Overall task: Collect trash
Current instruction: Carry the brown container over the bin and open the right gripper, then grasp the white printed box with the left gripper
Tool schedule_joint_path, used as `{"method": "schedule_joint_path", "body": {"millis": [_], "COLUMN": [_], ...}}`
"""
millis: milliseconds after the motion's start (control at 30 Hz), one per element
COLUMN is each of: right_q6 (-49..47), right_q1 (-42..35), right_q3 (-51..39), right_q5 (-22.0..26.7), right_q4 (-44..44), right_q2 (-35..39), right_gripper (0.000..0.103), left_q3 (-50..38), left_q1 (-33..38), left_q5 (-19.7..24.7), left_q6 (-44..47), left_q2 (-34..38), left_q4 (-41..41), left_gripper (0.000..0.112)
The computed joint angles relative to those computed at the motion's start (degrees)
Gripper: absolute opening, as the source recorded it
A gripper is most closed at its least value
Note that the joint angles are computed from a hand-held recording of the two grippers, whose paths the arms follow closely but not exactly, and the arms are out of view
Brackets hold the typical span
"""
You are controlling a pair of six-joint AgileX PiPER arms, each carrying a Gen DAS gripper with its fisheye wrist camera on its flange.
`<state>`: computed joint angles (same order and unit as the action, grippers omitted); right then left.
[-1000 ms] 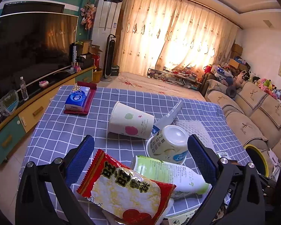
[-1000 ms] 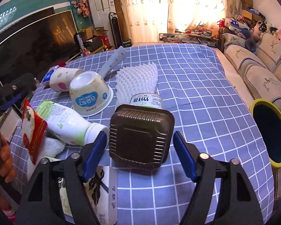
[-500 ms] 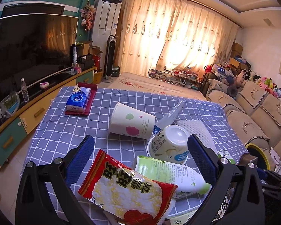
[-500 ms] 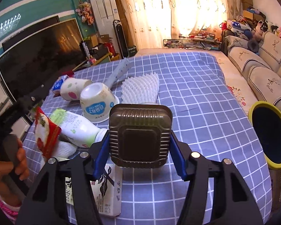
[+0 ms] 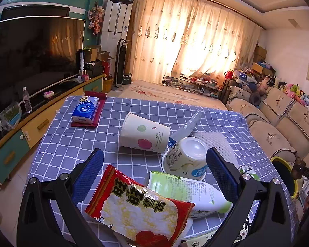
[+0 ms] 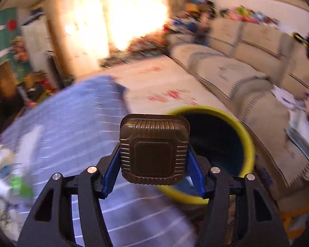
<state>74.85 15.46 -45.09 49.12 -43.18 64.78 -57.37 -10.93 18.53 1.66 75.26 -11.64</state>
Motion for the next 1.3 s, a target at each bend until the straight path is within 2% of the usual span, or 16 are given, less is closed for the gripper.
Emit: {"method": "schedule_joint_path", "body": {"millis": [33,133,200,233,333,500,567,800,933,1033,1167,1300], "right_q6": [-2.5,-6.7,-13.2,-13.8,-12.3,-5.9,-1.5,19.5,29.0,31.4,32.0,32.4], "right_q1": [-4.3,-10.4,-15.2,-15.9,-16.3,-12.2,-8.4,6.5,12.1,14.3,13.8,12.7], "right_q3": [1.0,1.8,1.8,1.5,0.7,1.4,0.8,0.0,0.4,0.9,1.4,1.9], "right_q5": [-2.6,-5.9,-9.7,-9.6,-9.9,-8.9,-8.4,-5.6,-2.7,-0.5,-2.1,-4.6], "right_q4": [2.1,5.1,11.1,11.6,10.1,5.8,2.3,-17.6,-27.2,-30.1,-30.5,-31.1], "right_q2": [0.2,2.2,2.8,3.2,3.9,1.1,-0.2,2.0,3.9,4.6,4.3,3.7], "right_gripper": [0.057,0.057,0.058,0.059,0.070,0.070,0.071,0.073,0.077,0.080,0.081,0.081], "left_q3": [0.0,0.0,-0.2,-0.2,-0.2,-0.3,-0.4,-0.5,-0.8,-0.4,2.0,5.3], "left_q1": [-0.1,-0.6,-0.8,-0.9,-1.1,-1.1,-1.3,-3.0,-5.5,-8.4,-12.3,-20.9], "left_q5": [0.0,-0.2,0.0,0.0,-0.1,0.0,-0.3,-1.1,1.9,6.3,11.5,15.5], "left_q6": [-0.5,-2.4,-3.0,-3.0,-3.7,-3.3,-3.9,-10.0,-16.8,-20.4,-17.6,-25.8], "left_q2": [0.0,0.3,0.6,0.7,0.9,1.2,1.4,1.9,-0.1,-3.2,-8.2,-10.6], "left_q4": [0.6,2.7,3.3,3.4,4.3,3.6,4.4,11.5,18.8,22.8,17.0,24.3], "left_gripper": [0.098,0.098,0.098,0.098,0.098,0.098,0.098,0.098,0.098,0.098,0.098,0.098]}}
